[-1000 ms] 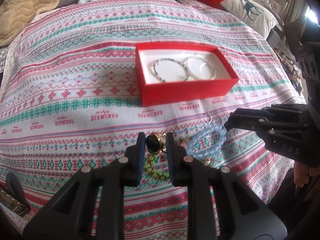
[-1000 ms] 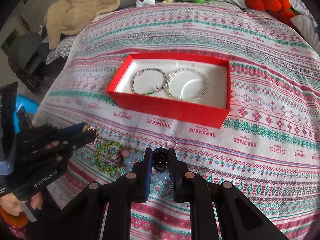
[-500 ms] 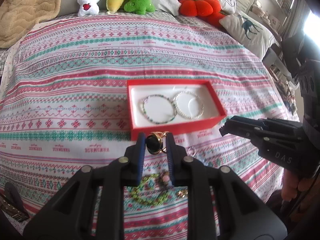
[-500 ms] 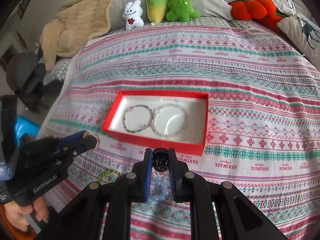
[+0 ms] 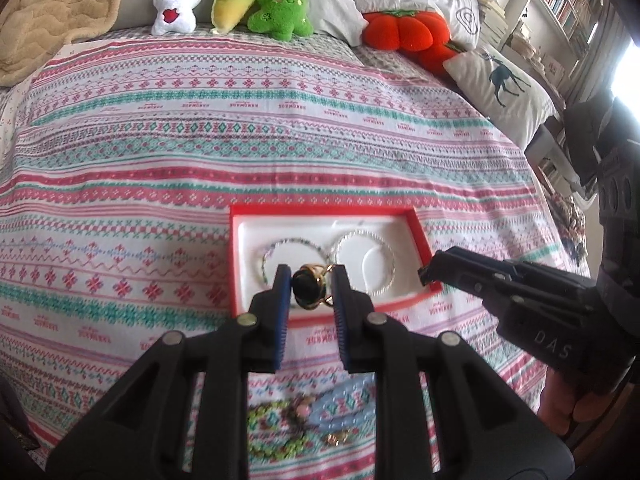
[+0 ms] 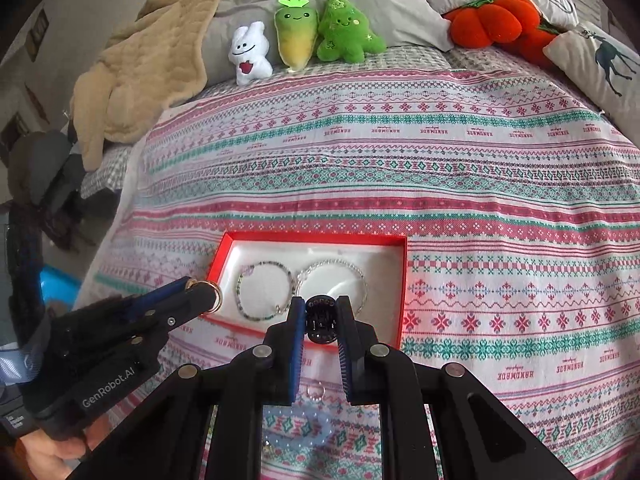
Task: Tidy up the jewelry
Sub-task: 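Carry the ring and charm into the red box and open both tools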
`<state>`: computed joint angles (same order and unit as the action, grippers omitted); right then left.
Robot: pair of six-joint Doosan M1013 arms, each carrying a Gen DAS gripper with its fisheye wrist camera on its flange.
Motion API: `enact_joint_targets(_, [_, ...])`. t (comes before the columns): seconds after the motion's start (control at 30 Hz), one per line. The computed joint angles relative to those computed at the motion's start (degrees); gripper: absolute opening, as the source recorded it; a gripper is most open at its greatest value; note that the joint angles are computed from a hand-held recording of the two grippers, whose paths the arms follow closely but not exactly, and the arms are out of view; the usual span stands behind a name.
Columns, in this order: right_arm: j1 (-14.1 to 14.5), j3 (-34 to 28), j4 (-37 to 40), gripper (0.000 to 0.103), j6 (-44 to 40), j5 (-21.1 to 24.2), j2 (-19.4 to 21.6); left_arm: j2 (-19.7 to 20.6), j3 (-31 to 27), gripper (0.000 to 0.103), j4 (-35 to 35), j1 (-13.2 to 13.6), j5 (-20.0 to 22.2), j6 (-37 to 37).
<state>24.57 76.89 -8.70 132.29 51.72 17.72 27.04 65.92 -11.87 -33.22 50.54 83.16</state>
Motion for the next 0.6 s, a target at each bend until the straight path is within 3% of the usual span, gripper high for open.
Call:
enact_joint_targets(0.23, [-0.8,-0.36,-0.47,0.015,1.08,-1.18,1.04,1.94,-1.37,0.022,1.23,-0.3,-2.03,-0.92])
enact_joint_targets(0.6, [-1.61,-0.65,-2.46,0.015,2.2,-2.03,2.74,5.04,-3.86,0.022,8.6,-1.16,-0.86,-7.54])
